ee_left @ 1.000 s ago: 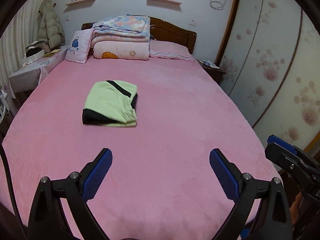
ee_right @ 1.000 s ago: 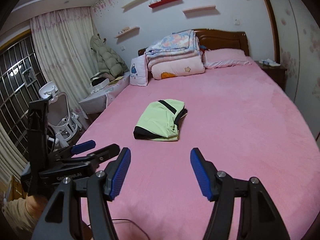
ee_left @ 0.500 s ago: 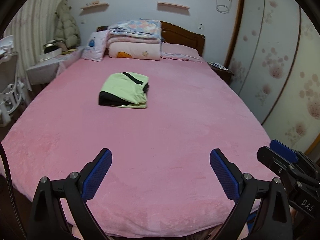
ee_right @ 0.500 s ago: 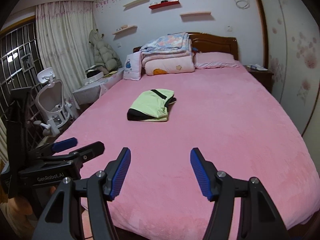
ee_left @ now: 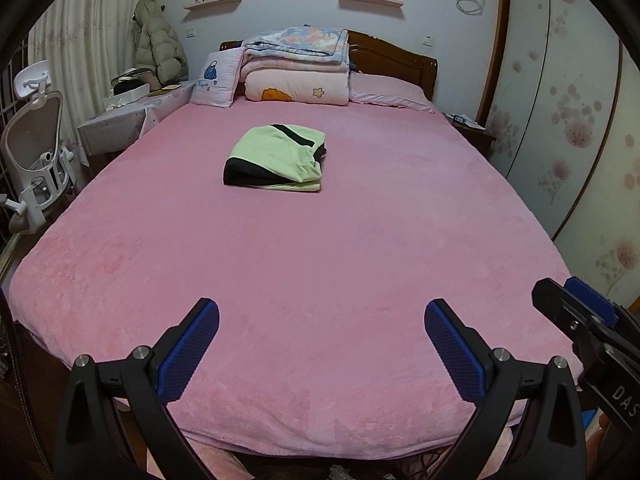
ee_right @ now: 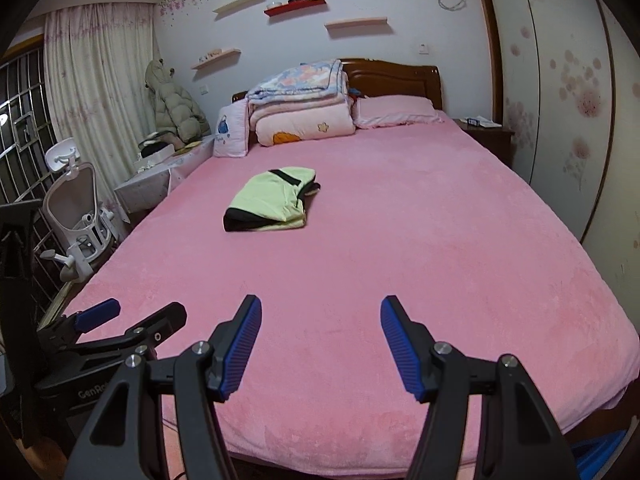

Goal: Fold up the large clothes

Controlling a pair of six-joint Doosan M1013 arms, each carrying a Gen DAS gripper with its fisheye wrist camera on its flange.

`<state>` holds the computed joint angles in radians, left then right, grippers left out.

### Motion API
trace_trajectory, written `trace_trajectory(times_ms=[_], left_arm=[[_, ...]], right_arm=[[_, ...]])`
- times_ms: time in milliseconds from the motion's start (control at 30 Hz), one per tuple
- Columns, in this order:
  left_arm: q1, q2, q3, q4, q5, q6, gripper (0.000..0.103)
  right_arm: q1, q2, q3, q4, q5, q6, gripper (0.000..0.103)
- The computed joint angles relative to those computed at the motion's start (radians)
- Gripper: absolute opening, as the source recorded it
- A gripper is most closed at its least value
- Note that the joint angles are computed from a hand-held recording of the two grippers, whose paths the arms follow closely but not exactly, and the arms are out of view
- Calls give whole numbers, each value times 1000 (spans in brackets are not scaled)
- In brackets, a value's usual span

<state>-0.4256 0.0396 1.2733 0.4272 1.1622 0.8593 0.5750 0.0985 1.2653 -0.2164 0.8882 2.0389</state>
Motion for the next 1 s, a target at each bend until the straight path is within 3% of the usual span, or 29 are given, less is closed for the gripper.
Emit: trace_trajectory(times_ms=[1000], left_arm=[[9, 31, -24, -20, 61, 17, 102]], right_arm=[[-7, 23, 8, 11, 56, -43, 62]])
